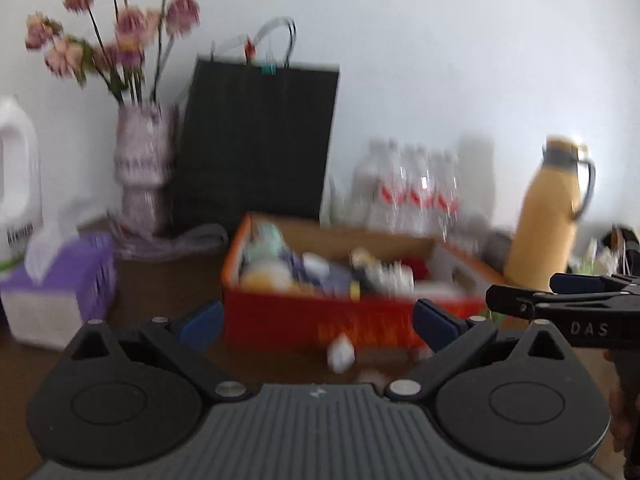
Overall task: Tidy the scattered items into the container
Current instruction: 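Withdraw both tools from the box toward the white cap and wrapper, then grasp the small white cap with the left tool while the right tool grasps a clear wrapper, then lift and carry the cap and wrapper in both tools over the box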
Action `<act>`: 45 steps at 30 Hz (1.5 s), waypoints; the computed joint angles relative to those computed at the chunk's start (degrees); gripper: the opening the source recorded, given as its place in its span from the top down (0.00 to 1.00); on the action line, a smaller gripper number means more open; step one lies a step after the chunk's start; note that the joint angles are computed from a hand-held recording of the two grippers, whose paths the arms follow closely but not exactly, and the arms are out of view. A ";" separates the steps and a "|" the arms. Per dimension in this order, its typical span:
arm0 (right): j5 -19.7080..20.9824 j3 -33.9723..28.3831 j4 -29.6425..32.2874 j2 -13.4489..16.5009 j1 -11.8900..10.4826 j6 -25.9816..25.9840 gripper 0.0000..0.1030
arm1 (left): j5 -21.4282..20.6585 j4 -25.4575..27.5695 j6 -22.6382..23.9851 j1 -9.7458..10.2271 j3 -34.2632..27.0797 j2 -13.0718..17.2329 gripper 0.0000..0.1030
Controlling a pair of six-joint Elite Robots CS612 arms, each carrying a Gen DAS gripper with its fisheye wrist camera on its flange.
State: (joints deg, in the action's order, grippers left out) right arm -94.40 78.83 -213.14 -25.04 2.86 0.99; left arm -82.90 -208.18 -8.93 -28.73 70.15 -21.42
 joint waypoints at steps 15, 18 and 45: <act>8.00 -4.68 14.93 2.15 -1.53 2.28 0.40 | -2.13 23.08 4.91 0.06 -14.01 5.05 0.44; 8.83 -6.67 17.35 2.95 -1.50 0.18 0.62 | -4.19 23.62 4.39 0.33 -15.41 5.75 0.52; 7.00 3.54 -1.85 -1.53 -0.51 2.42 0.84 | 8.94 -2.22 1.85 -2.20 5.82 -3.25 0.88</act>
State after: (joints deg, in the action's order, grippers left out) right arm -87.40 82.37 -214.99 -26.57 2.35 3.41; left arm -73.97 -210.40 -7.08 -30.93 75.97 -24.68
